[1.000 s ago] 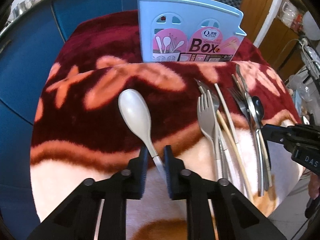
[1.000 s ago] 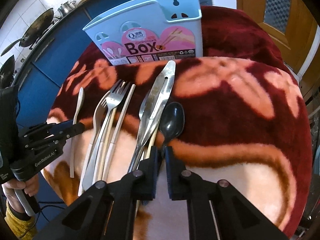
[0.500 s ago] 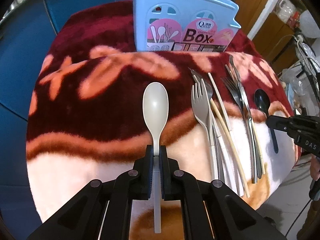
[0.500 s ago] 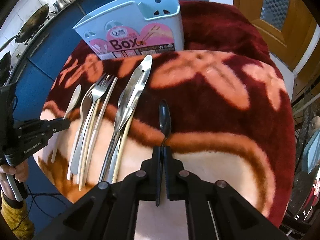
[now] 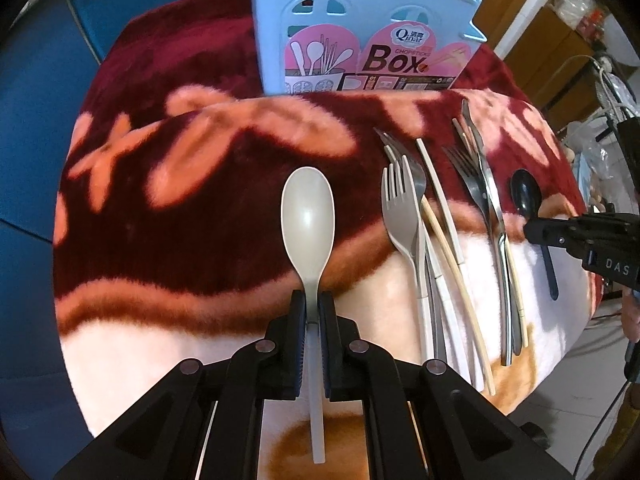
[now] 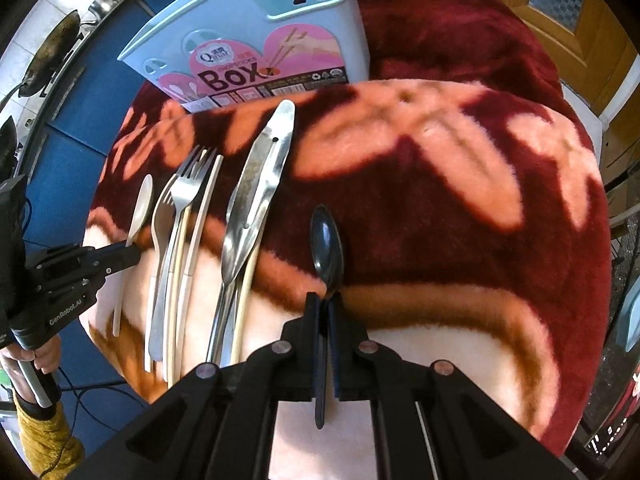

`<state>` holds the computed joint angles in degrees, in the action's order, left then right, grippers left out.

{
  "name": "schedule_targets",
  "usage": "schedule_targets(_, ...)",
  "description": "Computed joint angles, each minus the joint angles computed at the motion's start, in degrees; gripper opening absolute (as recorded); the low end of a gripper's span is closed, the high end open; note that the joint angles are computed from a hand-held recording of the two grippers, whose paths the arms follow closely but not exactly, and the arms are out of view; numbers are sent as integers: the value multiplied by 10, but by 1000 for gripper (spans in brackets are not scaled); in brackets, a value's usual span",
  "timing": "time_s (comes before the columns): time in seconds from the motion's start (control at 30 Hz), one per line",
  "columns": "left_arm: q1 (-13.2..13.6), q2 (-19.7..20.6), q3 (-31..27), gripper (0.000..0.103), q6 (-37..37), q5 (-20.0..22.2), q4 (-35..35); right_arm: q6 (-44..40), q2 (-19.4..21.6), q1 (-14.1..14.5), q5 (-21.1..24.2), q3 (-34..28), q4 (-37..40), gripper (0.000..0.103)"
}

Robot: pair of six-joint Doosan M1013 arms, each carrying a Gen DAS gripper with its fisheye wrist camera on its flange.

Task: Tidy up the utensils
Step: 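Lift both spoons and carry them over the light-blue Box holder with both tools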

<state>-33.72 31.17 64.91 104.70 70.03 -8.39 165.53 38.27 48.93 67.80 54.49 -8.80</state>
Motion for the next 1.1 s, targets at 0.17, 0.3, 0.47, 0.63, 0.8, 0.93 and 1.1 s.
schedule_targets(0.17,5,5,-5,6,4,0,-18,9,-6,5,-14,13,-16,6)
schedule_targets(0.3,8,-3,10,6,15,-31,-34,49,-15,16,-36,32,-70,5)
schedule_targets(0.47,22,-38,63,6,56,-116,-104,114,-26,36,-66,58,-150,5)
schedule_targets(0.63,27,-69,105,5,106,-200,-158,183,-33,61,-75,68,-266,5)
schedule_targets(0.8,28,-85,125,5,149,-256,-222,217,-35,80,-58,70,-359,5)
schedule_targets(0.93,30,-89,132,5,197,-295,-293,241,-25,86,-32,52,-431,4)
schedule_targets(1.1,35,-94,136,5,281,-340,-400,262,-25,86,-21,54,-486,5)
